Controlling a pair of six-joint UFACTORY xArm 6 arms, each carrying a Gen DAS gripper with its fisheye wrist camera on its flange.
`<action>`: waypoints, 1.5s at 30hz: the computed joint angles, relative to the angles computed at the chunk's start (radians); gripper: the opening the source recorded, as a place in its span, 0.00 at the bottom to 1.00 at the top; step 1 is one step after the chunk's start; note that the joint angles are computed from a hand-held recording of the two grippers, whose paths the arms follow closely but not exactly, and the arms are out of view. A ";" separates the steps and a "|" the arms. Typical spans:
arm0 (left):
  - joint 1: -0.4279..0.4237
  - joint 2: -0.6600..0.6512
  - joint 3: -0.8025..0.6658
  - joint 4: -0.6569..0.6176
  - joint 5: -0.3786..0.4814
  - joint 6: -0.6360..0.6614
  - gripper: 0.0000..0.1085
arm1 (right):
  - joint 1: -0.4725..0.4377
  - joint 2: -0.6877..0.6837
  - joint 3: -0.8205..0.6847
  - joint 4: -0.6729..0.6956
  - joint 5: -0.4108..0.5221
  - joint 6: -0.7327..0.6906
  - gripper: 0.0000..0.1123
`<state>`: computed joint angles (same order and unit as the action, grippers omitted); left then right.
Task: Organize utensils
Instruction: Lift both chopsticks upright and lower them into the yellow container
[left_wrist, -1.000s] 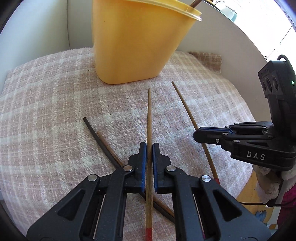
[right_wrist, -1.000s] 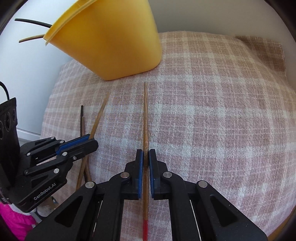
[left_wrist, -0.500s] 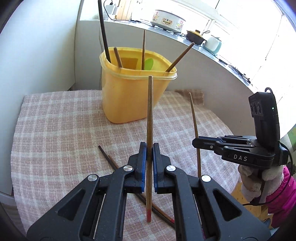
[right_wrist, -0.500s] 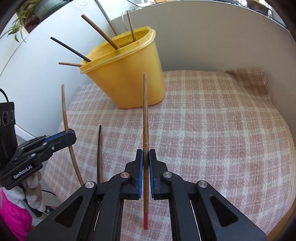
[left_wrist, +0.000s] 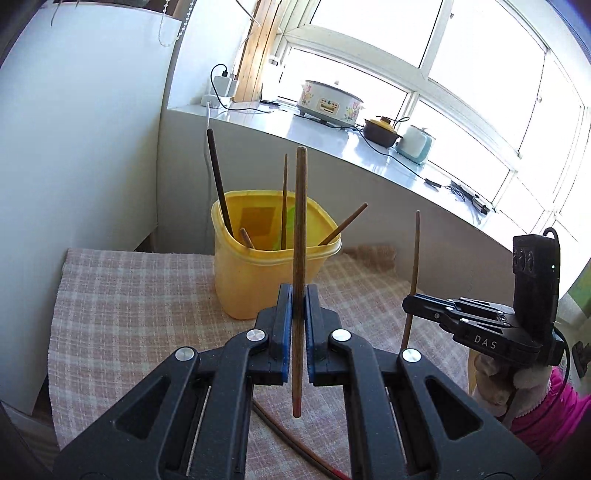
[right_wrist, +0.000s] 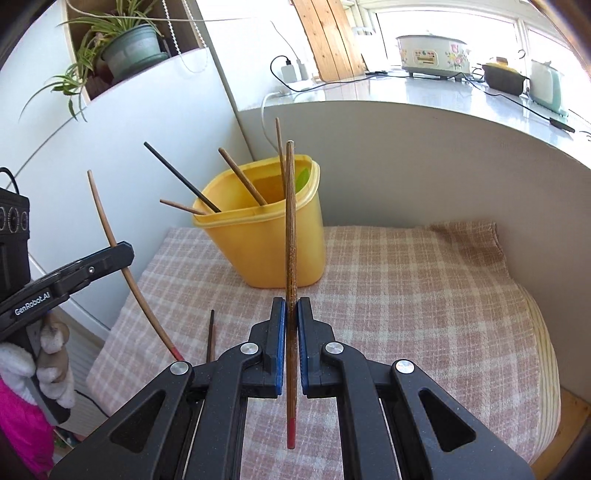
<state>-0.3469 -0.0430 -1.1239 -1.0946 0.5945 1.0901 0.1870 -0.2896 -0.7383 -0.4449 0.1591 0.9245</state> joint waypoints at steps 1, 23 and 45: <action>0.000 0.003 -0.013 -0.013 -0.003 0.003 0.04 | -0.006 -0.001 -0.005 -0.022 -0.004 0.020 0.04; -0.064 0.165 -0.351 -0.189 -0.196 0.051 0.04 | -0.094 0.063 -0.223 -0.370 0.000 0.284 0.04; -0.100 0.329 -0.455 -0.040 -0.263 -0.049 0.04 | -0.117 0.299 -0.564 -0.741 0.069 0.575 0.04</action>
